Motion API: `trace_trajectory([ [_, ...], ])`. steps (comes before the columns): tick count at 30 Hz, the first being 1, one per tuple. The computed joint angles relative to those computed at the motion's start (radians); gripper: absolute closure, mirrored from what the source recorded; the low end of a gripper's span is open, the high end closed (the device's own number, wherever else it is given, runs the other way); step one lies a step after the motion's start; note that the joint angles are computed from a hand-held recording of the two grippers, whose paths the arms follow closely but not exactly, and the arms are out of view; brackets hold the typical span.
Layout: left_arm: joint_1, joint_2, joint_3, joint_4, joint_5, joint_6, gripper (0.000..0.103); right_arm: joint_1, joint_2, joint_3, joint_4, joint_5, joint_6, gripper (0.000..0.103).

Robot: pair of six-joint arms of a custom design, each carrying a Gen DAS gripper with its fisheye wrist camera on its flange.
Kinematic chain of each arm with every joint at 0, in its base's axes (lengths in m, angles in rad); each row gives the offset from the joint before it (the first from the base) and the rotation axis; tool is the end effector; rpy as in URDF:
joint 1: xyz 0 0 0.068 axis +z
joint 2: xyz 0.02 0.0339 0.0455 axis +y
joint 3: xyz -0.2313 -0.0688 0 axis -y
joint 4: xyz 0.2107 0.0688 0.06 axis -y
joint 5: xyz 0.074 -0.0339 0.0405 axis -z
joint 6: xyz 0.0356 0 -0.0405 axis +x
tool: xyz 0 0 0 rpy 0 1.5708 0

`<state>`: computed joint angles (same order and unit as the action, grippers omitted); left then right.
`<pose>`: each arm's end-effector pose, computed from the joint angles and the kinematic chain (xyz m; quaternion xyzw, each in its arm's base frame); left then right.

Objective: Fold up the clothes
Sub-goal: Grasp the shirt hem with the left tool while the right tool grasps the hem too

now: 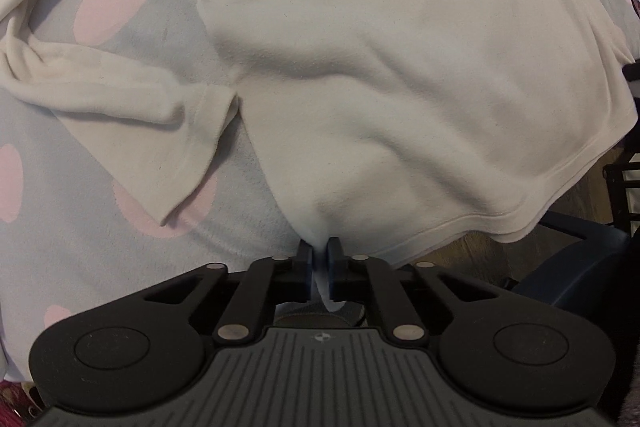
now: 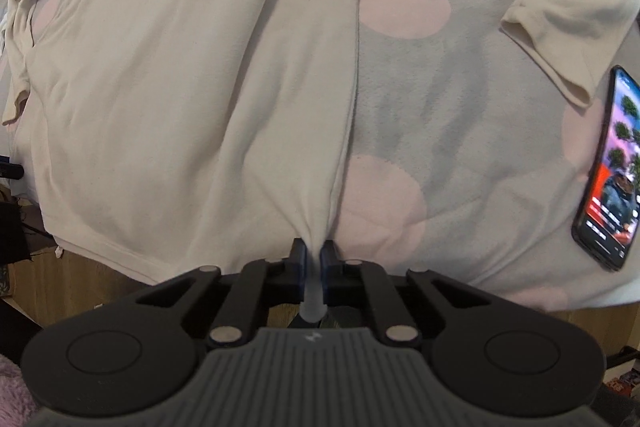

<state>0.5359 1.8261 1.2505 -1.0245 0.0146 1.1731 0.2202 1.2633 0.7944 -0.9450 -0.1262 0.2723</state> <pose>0.2450 0.1449 0.1634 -0.3131 -0.9496 0.0158 0.0041 0.1768 0.0442 0.1843 0.0210 0.9947 0.0800 0.0605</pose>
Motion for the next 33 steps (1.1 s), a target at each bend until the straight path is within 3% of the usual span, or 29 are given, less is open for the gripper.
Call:
trace_trajectory([
  [11,0.023,-0.040,0.188,-0.341,0.062,0.019,0.100,0.020,-0.062,0.154,-0.239,0.035,0.015,0.096],
  [18,0.057,0.012,0.365,-0.488,-0.004,0.051,0.100,0.086,-0.063,0.128,-0.307,0.073,0.022,0.096],
  [26,0.039,-0.022,0.236,-0.363,-0.094,0.042,0.101,0.082,0.000,0.077,-0.250,0.088,-0.014,0.096],
  [33,0.035,-0.025,0.203,-0.317,-0.117,0.048,0.100,0.079,0.016,0.067,-0.233,0.089,-0.018,0.096],
])
